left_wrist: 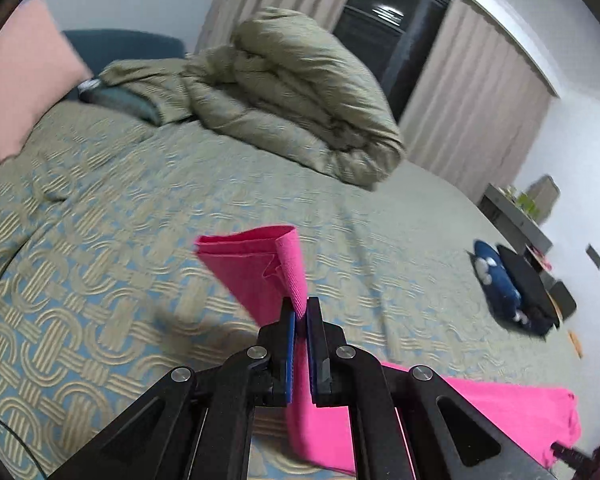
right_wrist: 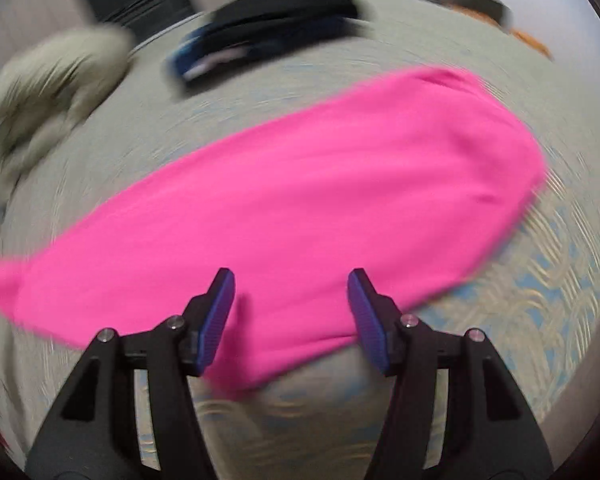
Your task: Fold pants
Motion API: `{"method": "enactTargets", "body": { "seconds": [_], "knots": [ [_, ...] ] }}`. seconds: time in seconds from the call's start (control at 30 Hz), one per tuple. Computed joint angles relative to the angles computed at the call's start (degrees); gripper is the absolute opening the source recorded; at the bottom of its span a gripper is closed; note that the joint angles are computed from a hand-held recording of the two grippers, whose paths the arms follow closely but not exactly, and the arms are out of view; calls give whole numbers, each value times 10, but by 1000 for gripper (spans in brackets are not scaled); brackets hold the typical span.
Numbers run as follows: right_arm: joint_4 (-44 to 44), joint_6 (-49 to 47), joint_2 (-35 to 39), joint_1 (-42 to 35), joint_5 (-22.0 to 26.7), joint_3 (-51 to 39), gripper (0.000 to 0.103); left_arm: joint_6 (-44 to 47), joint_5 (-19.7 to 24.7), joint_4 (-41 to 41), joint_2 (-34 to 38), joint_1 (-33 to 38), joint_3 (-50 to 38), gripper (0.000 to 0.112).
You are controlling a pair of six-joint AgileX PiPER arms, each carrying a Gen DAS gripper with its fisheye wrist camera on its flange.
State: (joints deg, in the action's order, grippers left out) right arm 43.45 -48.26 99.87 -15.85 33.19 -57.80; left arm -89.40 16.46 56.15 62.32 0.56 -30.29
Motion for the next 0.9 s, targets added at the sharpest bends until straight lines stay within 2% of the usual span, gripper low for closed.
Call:
{"method": "enactTargets", "body": {
  "seconds": [0.07,0.13,0.3,0.47,0.57,0.7,0.8,0.87,0.9],
  "knots": [
    [37,-18,21,-54,40,-35,61,-33,34,28,18,-52,-22,4],
    [52,-16,33,-80,55,-59,61,-62,72,51,47,-116,-53,4],
    [81,15,79,-161,125,-114,61,-87,93,65,123,-217,-123,4],
    [121,44,147,-247,223,-175,61,-83,83,62,218,-281,-200,4],
    [150,41,198,-266,287,-225,67,-67,59,39,274,-302,-245,4],
    [179,67,251,-249,321,-299,68,-26,32,-9,350,-335,-304,4],
    [173,125,289,-226,322,-357,68,71,38,-93,394,-363,-347,4],
    [175,133,282,-214,291,-353,56,86,49,-103,399,-379,-349,4],
    [161,139,275,-207,270,-350,20,95,54,-111,400,-384,-348,5]
  ]
}}
